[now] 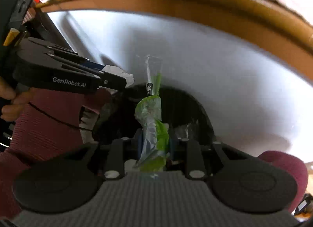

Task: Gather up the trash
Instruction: 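Lower both held items into the trash bin and open both tools, then raise both empty tools back above the bed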

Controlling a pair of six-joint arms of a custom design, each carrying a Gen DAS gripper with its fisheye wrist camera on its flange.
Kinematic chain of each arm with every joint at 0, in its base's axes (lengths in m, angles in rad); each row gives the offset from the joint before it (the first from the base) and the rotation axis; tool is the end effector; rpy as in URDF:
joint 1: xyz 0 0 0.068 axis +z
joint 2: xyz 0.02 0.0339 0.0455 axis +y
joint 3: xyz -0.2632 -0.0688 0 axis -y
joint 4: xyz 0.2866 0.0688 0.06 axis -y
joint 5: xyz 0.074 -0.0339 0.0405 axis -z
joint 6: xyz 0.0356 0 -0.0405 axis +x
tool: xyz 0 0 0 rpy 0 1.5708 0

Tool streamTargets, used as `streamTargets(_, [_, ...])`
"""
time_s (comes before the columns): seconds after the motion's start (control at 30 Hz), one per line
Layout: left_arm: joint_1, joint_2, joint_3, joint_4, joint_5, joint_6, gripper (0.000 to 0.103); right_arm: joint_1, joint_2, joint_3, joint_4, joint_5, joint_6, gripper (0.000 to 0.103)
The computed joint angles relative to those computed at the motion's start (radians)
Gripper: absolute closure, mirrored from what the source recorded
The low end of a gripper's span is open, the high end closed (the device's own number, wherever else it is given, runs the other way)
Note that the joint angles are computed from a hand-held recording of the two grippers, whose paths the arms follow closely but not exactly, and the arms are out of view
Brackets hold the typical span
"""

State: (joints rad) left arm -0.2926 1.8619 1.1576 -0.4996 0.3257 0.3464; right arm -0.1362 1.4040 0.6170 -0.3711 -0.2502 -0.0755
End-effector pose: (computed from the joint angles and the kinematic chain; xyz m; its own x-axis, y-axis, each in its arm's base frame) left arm 0.3715 -0.1238 0.1252 -0.7106 0.5500 -0.4388 0.6639 0.7307 -0.1591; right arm 0.2634 -0.0272 0.1130 -0.9075 0.0506 -0.4170 -0.0354 0.9800 0.1959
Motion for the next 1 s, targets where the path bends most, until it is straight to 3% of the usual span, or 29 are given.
streamTargets(0.07, [-0.003,0.01,0.003,-0.001,-0.005,-0.001,0.076,0.003,0.022,0.01,0.0,0.002,-0.001,0.069])
streamTargets(0.2, [-0.017,0.027,0.019,-0.009,-0.03,-0.005,0.07,0.003,0.081,0.064,-0.002,-0.006,0.007,0.048])
streamTargets(0.37, [-0.028,0.041,0.031,-0.018,-0.048,-0.009,0.055,-0.012,0.08,0.058,0.002,-0.017,0.009,0.039])
streamTargets(0.57, [-0.042,0.038,0.031,-0.017,-0.071,-0.028,0.047,-0.007,0.059,0.048,0.01,-0.013,0.031,0.037])
streamTargets(1.0, [-0.039,-0.05,0.024,-0.021,-0.052,-0.029,0.043,-0.049,-0.063,0.049,-0.024,-0.054,0.006,0.033])
